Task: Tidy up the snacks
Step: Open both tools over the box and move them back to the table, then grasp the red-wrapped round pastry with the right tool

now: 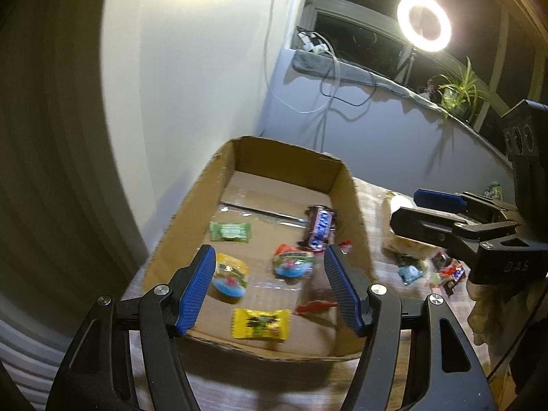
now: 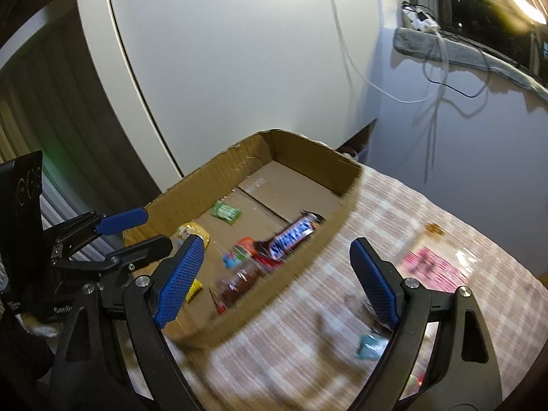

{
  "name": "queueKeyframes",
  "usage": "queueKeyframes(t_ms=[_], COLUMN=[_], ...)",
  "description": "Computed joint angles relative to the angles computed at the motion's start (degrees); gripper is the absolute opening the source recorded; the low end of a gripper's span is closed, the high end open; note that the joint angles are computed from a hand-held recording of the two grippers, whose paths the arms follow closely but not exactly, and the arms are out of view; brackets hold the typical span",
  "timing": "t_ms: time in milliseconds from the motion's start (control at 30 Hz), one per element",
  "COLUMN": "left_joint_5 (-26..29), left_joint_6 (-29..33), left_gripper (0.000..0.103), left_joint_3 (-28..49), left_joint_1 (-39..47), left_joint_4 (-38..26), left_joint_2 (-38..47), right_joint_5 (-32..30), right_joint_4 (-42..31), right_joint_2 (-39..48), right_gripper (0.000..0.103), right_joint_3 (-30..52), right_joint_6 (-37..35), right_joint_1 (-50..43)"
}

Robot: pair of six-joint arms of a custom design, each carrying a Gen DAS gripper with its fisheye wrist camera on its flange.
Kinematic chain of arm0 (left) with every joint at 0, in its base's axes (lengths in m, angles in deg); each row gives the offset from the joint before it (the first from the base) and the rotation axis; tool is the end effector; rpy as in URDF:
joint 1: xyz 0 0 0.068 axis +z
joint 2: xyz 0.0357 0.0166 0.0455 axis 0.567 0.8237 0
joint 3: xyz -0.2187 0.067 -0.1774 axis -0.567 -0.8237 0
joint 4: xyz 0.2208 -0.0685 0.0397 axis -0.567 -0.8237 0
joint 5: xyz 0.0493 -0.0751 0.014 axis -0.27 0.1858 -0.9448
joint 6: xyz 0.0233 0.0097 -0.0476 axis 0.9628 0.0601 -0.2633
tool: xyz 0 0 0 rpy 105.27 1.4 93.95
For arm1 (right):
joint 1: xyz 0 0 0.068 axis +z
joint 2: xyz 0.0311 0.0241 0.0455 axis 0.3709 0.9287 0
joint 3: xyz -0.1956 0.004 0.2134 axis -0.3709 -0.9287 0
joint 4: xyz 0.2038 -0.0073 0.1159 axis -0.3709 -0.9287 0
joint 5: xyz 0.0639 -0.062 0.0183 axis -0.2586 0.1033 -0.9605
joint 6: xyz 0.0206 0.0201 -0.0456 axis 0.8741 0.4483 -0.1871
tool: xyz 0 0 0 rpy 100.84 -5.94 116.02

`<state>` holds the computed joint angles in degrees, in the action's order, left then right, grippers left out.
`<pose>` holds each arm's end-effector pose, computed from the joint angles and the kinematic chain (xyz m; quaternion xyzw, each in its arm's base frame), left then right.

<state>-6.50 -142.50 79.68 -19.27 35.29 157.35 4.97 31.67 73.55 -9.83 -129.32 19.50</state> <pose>0.1888 -0.2170 0.0662 -0.1826 0.8876 -0.0183 0.4225 0.3483 0.0104 0.0795 -0.4009 0.8241 0.2554 0.3081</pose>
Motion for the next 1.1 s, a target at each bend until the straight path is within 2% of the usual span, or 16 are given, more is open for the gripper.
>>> queueKeyframes(t_ms=[267, 600, 767, 867, 1100], left_joint_5=[0.4, 5.1, 9.9, 12.8, 17.9], left_joint_6=[2.6, 10.3, 13.7, 15.2, 17.2], left_gripper=[0.066, 0.065, 0.054, 0.054, 0.054], left_joint_3=[7.0, 20.4, 28.2, 33.0, 42.4], left_joint_1=[-2.0, -3.0, -2.7, -2.2, -1.7], left_joint_4=[-2.9, -5.3, -6.6, -7.9, -10.4], left_joint_2=[2.0, 9.0, 14.1, 17.3, 23.7], right_joint_5=[-0.3, 3.4, 3.8, 4.7, 7.3], right_joint_4=[-8.7, -19.4, -25.9, -26.5, -25.8], right_joint_2=[2.9, 13.4, 19.0, 20.8, 24.5], right_gripper=[0.089, 0.089, 0.089, 0.08, 0.073], right_joint_3=[7.2, 23.9, 32.4, 33.7, 35.4], right_joint_6=[-6.6, -7.4, -6.8, -7.4, -7.5], right_joint_1=[-11.5, -18.9, -19.7, -19.3, -17.4])
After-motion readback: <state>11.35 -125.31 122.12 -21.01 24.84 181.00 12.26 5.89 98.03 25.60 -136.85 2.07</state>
